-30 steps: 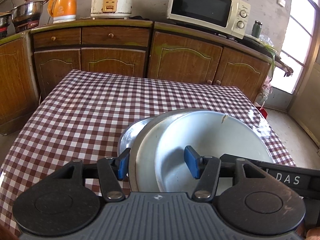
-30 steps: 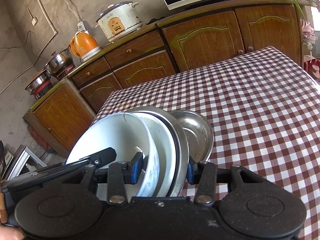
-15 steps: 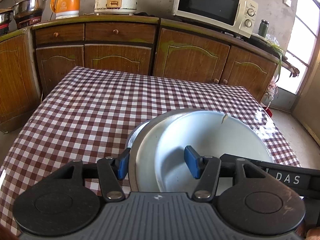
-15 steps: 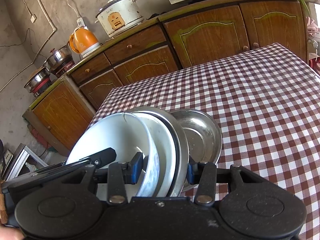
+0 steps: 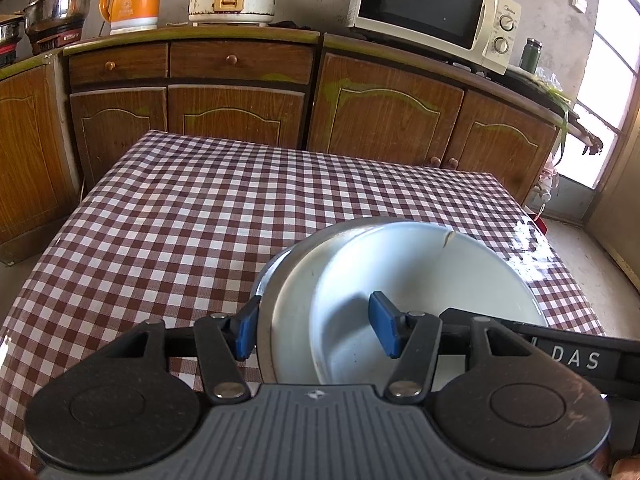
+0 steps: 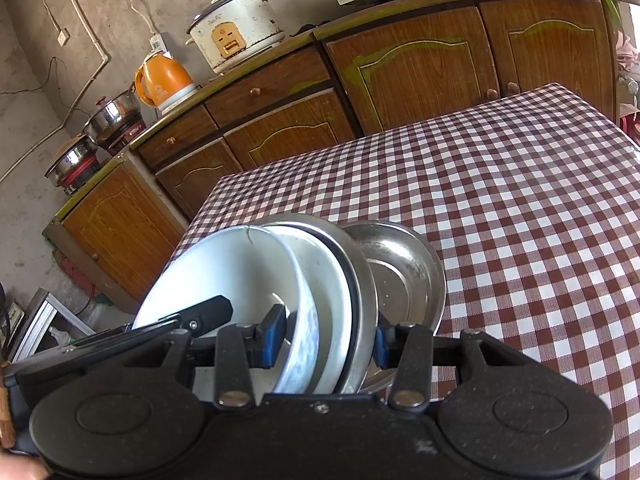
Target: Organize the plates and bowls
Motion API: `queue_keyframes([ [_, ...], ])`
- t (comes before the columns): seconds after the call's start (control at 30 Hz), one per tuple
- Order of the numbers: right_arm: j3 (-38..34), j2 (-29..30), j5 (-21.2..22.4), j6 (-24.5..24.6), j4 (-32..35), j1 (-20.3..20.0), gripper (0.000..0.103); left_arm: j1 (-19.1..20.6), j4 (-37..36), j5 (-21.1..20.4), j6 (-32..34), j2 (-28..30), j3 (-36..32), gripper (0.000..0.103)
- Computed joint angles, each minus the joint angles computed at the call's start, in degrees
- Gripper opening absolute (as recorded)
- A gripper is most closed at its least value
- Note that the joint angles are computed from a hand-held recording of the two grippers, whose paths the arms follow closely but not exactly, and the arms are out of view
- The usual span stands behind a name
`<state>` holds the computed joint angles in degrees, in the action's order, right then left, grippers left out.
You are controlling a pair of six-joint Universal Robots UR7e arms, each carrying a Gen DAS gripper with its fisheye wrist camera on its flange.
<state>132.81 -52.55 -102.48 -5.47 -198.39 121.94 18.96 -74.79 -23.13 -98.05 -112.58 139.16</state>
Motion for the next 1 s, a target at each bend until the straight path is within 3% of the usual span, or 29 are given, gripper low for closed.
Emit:
queue_keyframes([
  [0.5, -3.9, 2.6, 0.6, -0.5, 0.7, -0.8, 0.053, 4.1, -7.7, 2.8, 8.3, 0.2, 0.2, 0.058],
  [1.0, -6.4, 5.7, 0.9, -0.9, 1.4, -3.1, 0.053, 9.1, -21.9, 2.9, 19.8, 1.9, 2.4, 0.058],
])
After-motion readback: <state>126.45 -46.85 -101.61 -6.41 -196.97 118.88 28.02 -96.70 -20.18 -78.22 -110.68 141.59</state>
